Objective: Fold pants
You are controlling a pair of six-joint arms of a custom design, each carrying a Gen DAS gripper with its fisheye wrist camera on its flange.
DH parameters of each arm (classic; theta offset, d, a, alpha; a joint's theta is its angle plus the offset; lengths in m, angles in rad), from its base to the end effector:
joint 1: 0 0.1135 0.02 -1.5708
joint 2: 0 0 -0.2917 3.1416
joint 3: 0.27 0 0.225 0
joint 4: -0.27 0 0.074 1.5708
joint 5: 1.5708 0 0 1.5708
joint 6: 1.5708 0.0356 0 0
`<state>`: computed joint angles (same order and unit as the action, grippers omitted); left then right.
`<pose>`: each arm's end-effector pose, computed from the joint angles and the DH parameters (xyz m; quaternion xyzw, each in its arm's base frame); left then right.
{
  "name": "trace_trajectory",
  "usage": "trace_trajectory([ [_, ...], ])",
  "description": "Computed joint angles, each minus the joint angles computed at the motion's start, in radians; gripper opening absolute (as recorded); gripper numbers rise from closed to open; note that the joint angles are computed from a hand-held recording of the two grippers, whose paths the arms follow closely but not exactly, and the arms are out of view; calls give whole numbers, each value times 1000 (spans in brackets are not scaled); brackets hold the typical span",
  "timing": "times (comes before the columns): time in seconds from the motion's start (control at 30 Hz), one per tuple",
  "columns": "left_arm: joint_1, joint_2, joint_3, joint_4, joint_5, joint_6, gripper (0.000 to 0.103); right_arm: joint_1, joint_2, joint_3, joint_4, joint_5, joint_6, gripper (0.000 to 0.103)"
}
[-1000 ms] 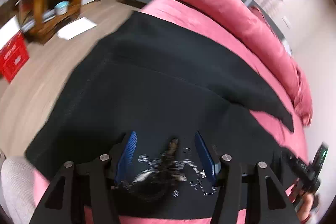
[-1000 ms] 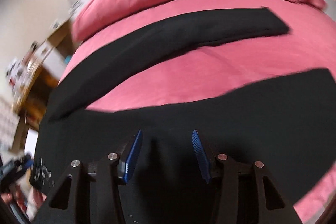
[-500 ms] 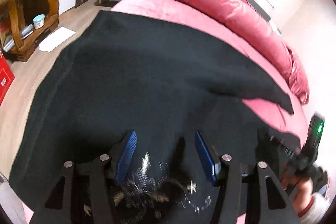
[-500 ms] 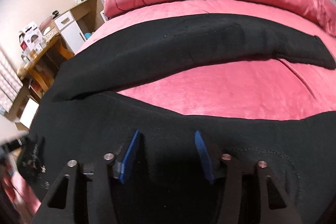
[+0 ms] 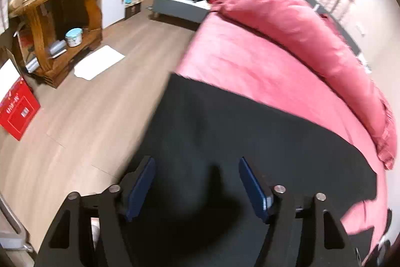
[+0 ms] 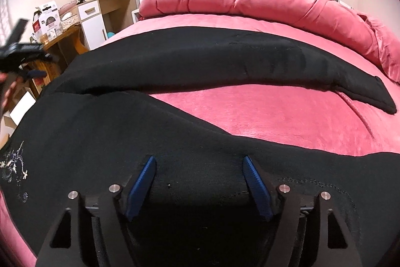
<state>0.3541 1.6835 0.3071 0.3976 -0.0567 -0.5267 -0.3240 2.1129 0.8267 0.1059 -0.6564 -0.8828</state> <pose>0.2007 0.0763 0.1113 -0.4151 0.8614 0.0019 0.2928 0.3177 -0.0838 0.0776 -0.3162 0.8754 0.1562 0.3307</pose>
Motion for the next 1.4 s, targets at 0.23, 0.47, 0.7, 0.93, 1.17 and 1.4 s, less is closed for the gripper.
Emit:
trace_trajectory([
  [0.23, 207, 266, 261, -27, 106, 142, 72, 6, 7, 0, 4, -9, 11, 75],
  [0.47, 230, 403, 348, 45, 234, 136, 70, 3, 12, 1, 0, -14, 5, 76],
  [0.7, 179, 425, 316, 119, 145, 158, 26, 8, 13, -2, 6, -10, 9, 77],
  [0.93, 147, 266, 171, 208, 103, 196, 10, 16, 8, -25, 37, -1, 15, 77],
  [1.17, 53, 29, 31, 182, 41, 178, 9, 20, 4, -36, 54, 8, 16, 77],
  [1.4, -18, -191, -73, 111, 20, 117, 9, 23, -4, -44, 67, 18, 15, 77],
])
